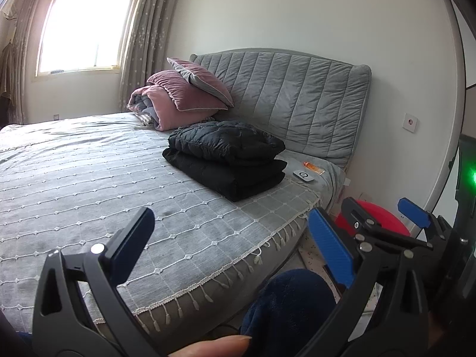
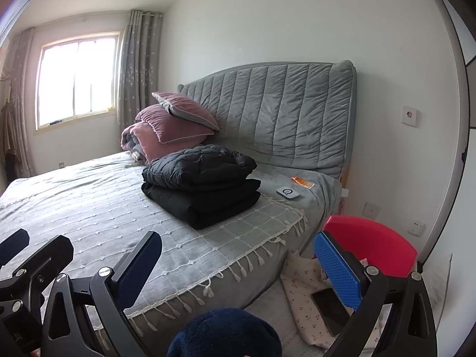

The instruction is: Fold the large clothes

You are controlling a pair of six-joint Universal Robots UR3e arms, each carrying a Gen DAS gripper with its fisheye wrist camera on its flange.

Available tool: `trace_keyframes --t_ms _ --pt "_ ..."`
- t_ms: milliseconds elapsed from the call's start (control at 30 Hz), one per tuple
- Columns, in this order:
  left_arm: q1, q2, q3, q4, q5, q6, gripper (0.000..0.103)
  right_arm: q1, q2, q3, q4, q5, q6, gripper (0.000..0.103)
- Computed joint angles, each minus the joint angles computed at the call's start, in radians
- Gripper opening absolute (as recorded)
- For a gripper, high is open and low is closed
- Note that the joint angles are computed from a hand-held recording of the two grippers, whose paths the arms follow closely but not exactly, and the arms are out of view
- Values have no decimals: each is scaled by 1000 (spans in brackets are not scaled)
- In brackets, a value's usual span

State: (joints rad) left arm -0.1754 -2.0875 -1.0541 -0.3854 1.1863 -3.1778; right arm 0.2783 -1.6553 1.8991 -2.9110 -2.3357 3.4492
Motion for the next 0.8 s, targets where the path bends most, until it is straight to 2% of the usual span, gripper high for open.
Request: trace_keyframes --t_ms 800 --pt "0 3 1 -17 -4 -4 103 -7 -1 -4 0 0 -10 103"
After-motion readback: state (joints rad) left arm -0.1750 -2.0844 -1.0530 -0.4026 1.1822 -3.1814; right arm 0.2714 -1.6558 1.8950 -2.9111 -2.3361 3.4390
